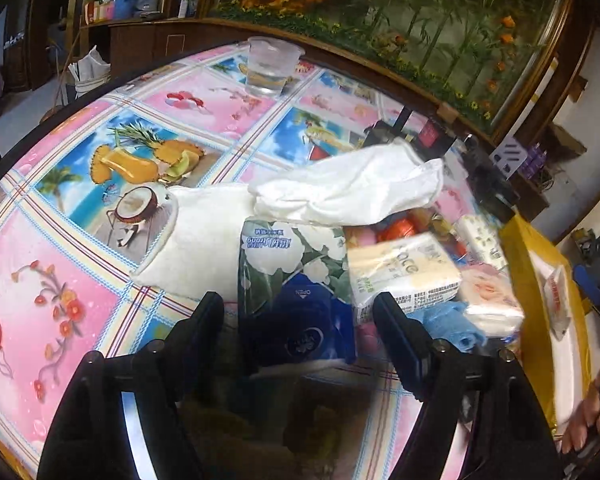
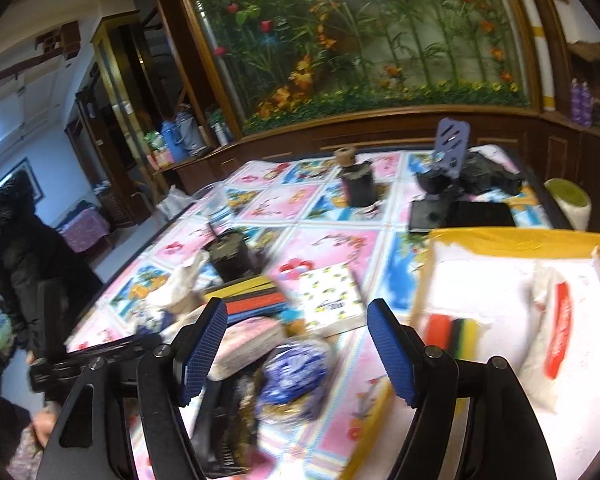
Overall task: Organize soft objects
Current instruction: 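Move both grippers back to the table, left gripper toward the blue-and-white tissue pack, then grasp the blue-and-white tissue pack with the left gripper while the right gripper grasps the black pouch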
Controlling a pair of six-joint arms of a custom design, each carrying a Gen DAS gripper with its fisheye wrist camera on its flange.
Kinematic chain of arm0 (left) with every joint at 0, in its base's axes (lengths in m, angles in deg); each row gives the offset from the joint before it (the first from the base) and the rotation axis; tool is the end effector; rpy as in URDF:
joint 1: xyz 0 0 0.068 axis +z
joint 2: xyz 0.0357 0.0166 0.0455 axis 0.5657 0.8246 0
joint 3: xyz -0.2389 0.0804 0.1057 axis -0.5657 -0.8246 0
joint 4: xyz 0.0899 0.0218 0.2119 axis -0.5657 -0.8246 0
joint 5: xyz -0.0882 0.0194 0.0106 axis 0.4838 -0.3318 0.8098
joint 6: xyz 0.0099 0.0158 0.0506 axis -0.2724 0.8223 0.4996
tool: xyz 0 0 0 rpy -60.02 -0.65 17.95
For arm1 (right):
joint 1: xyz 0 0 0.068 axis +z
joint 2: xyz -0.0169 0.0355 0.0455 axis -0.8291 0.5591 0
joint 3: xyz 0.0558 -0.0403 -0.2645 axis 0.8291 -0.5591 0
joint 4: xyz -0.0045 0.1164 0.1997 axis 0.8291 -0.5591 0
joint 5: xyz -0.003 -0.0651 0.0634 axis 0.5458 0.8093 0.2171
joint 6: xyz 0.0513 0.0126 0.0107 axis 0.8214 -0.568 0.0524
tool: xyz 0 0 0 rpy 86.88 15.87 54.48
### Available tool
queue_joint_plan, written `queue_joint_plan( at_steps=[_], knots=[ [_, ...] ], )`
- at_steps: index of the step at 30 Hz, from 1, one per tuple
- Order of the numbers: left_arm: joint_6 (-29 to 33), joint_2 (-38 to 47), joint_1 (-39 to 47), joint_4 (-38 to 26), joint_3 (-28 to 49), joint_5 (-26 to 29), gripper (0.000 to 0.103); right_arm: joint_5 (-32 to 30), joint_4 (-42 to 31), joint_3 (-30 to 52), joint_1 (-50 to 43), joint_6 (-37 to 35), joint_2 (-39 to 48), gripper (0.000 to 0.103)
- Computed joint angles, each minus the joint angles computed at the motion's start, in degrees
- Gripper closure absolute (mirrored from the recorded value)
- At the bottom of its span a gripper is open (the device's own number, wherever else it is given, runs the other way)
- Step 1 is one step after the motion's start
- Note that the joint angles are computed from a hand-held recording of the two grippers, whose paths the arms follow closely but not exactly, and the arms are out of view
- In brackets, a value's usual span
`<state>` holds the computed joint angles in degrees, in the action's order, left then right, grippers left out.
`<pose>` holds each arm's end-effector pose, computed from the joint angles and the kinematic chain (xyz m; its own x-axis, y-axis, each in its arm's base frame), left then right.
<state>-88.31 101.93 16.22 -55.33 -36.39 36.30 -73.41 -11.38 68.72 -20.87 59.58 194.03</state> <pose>0.3214 -0.1090 0.0462 -0.8031 -0.0917 -0.5888 0.0953 0.9556 -0.2789 0.2376 0.1571 0.1165 -0.6005 0.1920 -0.7762 -0.1063 0.9430 0.3155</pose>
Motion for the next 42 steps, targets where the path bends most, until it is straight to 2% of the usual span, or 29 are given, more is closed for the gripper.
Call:
queue_joint_plan(
  at_steps=[2, 5, 7, 8, 12, 17, 18, 19, 21, 23, 28, 32, 34, 39, 41, 42],
  knots=[
    [0.81, 0.28, -1.01, -1.6, 1.36, -2.79, 0.026, -2.25, 0.96, 0.75, 1.56, 0.76, 1.58, 0.025],
    [1.43, 0.55, -1.77, -2.51, 2.04, -5.94, 0.027, -2.46, -2.07, 4.49, 5.28, -0.52, 4.48, 0.025],
    [1.55, 0.33, -1.78, -1.87, 1.39, -7.07, 0.05, -3.06, -5.61, 7.71, 7.24, -1.4, 6.8, 0.024],
    [1.64, 0.2, -1.88, -1.81, 1.25, -7.34, 0.052, -3.11, -7.61, 9.39, 8.18, -1.6, 8.02, 0.023],
    [1.93, -0.79, -2.43, 0.44, -0.73, -8.65, 0.052, -1.76, -17.66, 16.87, 10.82, -1.9, 13.42, 0.023],
    [2.57, -2.8, -3.18, 4.84, -3.78, -9.32, 0.052, -3.07, -20.91, 19.83, 10.66, -0.51, 17.4, 0.023],
    [2.71, -3.12, -3.42, 5.68, -4.36, -9.55, 0.052, -2.95, -21.03, 20.08, 10.66, -0.24, 17.9, 0.026],
    [2.88, -3.33, -3.76, 6.43, -4.82, -10.05, 0.052, -3.13, -21.58, 20.6, 10.55, -0.18, 18.53, 0.034],
    [3.34, -3.61, -4.22, 6.97, -4.91, -10.3, 0.052, -1.99, -22.38, 21.29, 10.8, 0.28, 19.26, 0.037],
    [3.73, -3.78, -4.59, 7.5, -5.1, -10.66, 0.052, -1.33, -22.85, 21.7, 11.07, -0.02, 19.6, 0.054],
    [3.81, -3.9, -4.81, 8.15, -5.43, -10.91, 0.052, -1.48, -21.61, 21.07, 11.99, -1.56, 19.14, 0.07],
    [3.2, -4.37, -4.51, 9.66, -6.5, -10.87, 0.052, -5.6, -15.38, 18.97, 13.83, -6.1, 18.06, 0.077],
    [3.03, -4.57, -4.29, 10.22, -6.95, -10.59, 0.052, -3.63, -16.0, 19.5, 15.1, -6.86, 18.14, 0.078],
    [3.13, -4.15, -4.41, 9.26, -6.36, -10.52, 0.052, -4.16, -17.76, 20.42, 14.2, -6.65, 18.9, 0.077],
    [3.11, -3.93, -4.42, 8.69, -5.95, -10.67, 0.052, -3.78, -19.72, 21.53, 14.51, -6.79, 19.46, 0.071],
    [2.99, -3.73, -4.31, 7.96, -5.49, -10.47, 0.052, -3.37, -21.79, 22.9, 14.65, -6.87, 20.29, 0.056]
  ],
)
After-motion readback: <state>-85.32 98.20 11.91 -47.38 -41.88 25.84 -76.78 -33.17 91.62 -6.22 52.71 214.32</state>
